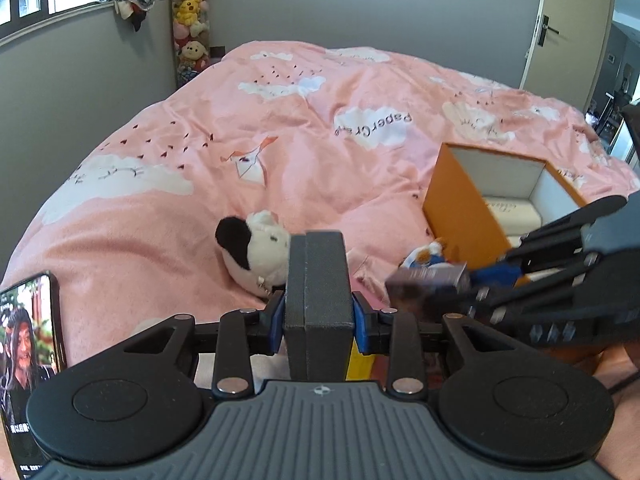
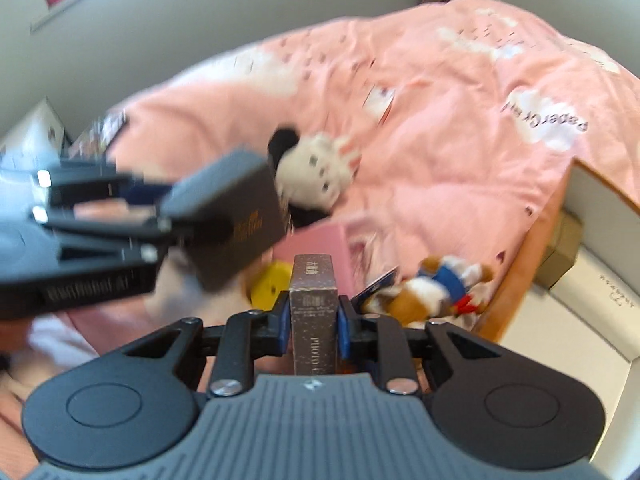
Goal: Organize objects
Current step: 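Carry the gray box with the left tool while the right tool carries the photo-card pack over the box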
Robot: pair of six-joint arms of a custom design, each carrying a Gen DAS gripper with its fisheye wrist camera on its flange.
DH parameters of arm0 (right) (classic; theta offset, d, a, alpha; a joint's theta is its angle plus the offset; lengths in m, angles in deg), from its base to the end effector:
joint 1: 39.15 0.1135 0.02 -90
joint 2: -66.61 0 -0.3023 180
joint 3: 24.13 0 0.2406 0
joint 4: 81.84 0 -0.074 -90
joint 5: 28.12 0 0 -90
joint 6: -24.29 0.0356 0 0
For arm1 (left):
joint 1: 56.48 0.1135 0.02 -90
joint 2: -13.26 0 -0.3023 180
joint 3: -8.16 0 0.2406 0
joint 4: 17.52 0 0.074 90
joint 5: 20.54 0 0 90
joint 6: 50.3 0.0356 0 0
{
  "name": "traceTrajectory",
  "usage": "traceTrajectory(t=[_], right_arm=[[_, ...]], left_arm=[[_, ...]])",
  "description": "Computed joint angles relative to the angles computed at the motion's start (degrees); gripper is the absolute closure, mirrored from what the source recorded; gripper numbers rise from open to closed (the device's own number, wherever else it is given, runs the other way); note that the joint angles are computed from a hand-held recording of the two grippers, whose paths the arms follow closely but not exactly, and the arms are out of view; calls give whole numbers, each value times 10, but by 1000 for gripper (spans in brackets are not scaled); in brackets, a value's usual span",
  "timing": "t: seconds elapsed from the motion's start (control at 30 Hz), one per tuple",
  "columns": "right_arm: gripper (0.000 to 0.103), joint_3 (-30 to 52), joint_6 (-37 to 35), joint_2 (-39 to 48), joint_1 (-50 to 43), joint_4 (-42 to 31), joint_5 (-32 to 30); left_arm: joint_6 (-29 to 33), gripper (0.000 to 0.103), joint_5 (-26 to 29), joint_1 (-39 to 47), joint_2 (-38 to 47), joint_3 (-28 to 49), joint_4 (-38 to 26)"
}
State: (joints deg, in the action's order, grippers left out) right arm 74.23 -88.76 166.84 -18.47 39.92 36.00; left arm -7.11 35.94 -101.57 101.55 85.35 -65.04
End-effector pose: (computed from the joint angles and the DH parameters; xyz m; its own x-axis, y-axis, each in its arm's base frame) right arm 0.3379 0.1441 0.3112 -0.5423 -0.5812 -0.6067 -0.7972 0.5840 0.1531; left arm 0.2265 -0.1993 0.2808 -0.6950 -0.1638 -0.7001 -0.1743 0.9830 -0.0570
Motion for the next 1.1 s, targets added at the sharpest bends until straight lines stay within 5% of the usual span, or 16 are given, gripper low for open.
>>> traceTrajectory(t=[0.23, 0.5, 0.83, 1.1], right_arm=[[79, 47, 72, -30, -72, 4, -63], [79, 96, 82, -42, -154, -8, -22], [79, 211, 48, 78, -241, -120, 30], [79, 342, 28, 210, -233, -213, 60]], left_arm=[[81, 65, -5, -6, 0, 77, 11], [203, 65, 148, 23, 97, 225, 67], [252, 66, 331, 64, 326, 462, -17], [295, 66, 366, 88, 450, 630, -141]])
